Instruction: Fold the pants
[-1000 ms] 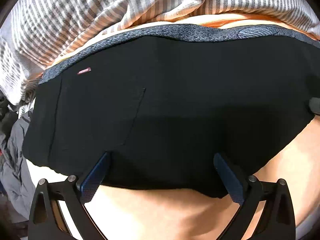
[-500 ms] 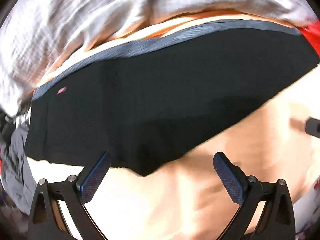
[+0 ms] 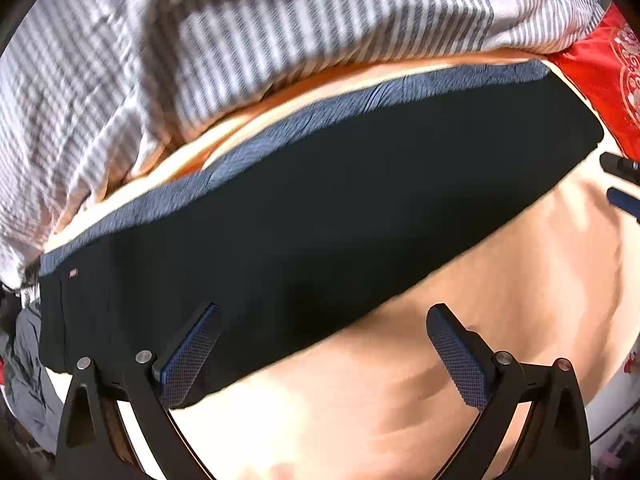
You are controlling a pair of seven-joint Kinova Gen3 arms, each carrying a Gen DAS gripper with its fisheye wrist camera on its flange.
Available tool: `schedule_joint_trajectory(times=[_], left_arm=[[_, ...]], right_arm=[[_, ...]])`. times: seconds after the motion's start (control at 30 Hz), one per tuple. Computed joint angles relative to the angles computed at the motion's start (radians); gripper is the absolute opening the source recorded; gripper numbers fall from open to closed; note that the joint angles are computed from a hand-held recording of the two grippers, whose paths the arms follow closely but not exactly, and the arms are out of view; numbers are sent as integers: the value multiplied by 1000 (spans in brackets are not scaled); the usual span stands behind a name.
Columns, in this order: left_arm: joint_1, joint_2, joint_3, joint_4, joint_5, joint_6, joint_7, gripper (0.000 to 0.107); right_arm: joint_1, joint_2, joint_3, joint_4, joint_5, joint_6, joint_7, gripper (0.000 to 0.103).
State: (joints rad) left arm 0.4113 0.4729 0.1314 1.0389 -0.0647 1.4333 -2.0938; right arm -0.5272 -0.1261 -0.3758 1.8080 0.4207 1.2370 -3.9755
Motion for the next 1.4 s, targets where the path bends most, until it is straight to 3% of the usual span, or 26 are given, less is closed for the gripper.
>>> schedule_joint_trajectory(times=[0.07,0.17,0.27,0.33,0.4,0.47,0.63,0.73,0.83,1.03,1.17,1.27,1.33,1.4], left_arm=[[36,-2,-3,-2,-8,-2,59,103],[77,32,-3,-51,-10,19,138,103],[116,36,-3,-54,-30,11,180,103],[151,27,-5,-40,-53,8,215,103],[165,12,-4,-17,-68,0,235,103],[184,12,-4,-17,-84,4,260,103],[210,3,-2,-24,-100,22,339,103],[215,20,1,-29,-110,8,351,103],[229,23,4,-41,-116,13,360,103],[249,75,-6,-140,-108,61,410,103],[275,114,-29,-219,-123,58,469,103],[303,164,-57,-297,-152,43,530,103],[326,195,-81,-321,-180,21,574,103],[345,228,-104,-331,-212,11,610,103]], right_arm=[[22,-27,15,17,4,26,34,58],[127,-61,5,56,0,-6,143,58],[126,-82,84,104,-26,-59,260,58],[144,-87,95,123,-54,-54,282,54],[194,-124,32,125,-42,-19,238,55],[258,-180,-57,161,-30,-44,157,59],[257,-286,-112,303,-24,-244,-46,59],[373,-333,-225,401,11,-366,-168,59],[472,-371,-291,477,51,-487,-253,59],[671,-436,-326,551,0,-684,-124,61],[696,-435,-279,605,128,-846,-171,61],[716,-392,-236,624,177,-968,-127,61],[707,-353,-206,630,136,-1012,-64,56],[710,-332,-197,638,93,-1035,-25,39]])
